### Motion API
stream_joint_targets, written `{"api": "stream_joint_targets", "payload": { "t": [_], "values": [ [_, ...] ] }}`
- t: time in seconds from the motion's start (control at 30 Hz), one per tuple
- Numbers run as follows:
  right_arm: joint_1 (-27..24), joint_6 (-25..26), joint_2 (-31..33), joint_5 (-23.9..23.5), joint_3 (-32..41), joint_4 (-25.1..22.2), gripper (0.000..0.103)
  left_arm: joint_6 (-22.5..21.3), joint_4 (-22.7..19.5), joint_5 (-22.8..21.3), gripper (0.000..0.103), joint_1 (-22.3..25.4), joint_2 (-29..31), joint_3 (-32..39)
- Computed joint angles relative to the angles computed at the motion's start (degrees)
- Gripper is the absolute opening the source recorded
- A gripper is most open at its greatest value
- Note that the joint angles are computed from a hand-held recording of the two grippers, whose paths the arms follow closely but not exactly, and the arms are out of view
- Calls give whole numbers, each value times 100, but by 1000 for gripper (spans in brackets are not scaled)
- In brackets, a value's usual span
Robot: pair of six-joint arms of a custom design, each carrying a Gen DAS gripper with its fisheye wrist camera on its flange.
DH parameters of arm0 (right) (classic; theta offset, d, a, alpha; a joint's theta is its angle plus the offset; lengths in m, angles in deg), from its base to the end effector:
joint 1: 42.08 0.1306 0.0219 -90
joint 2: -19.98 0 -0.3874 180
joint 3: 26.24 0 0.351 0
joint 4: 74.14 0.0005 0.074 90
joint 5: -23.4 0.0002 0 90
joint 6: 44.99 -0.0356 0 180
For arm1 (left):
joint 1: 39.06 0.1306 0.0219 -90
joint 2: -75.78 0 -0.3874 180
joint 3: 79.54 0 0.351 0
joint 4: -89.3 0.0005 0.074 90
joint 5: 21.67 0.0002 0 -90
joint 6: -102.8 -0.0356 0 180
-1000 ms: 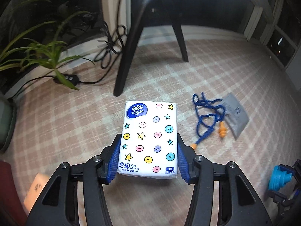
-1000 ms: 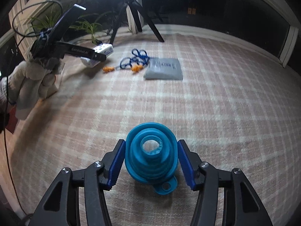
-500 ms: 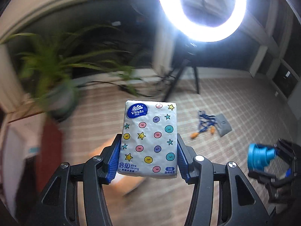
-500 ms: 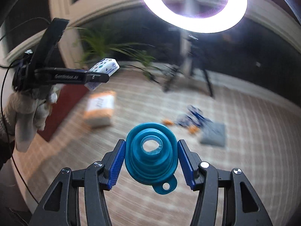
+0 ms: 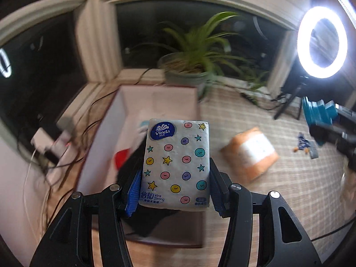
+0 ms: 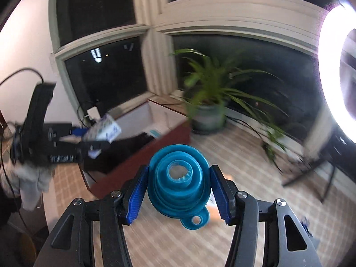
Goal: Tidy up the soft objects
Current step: 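Carry the tissue pack and funnel into the box and open both tools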
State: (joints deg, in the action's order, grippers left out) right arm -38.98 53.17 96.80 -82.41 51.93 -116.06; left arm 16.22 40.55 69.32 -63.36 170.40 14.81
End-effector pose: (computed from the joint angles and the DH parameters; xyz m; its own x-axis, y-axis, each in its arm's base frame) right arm 0.3655 0.0290 0.4455 -0.6061 -0.1696 -0.7771 -0.3482 0.9350 0.0676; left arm 0.4332 -0.1968 0.4322 -0.7120 0.2560 -0.6538 0.3800 0.9235 -0.0521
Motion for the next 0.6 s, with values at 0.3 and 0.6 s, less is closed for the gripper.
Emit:
{"api": "stream_joint_targets", "payload": {
  "t": [0.3, 0.6],
  "values": [
    [956, 104, 1519, 482, 1356, -16, 52, -11, 160, -79, 52, 248, 69, -292],
    [1215, -9, 2506, 647, 2051, -228, 53, -124, 185, -154, 52, 299, 279, -257]
  ]
}}
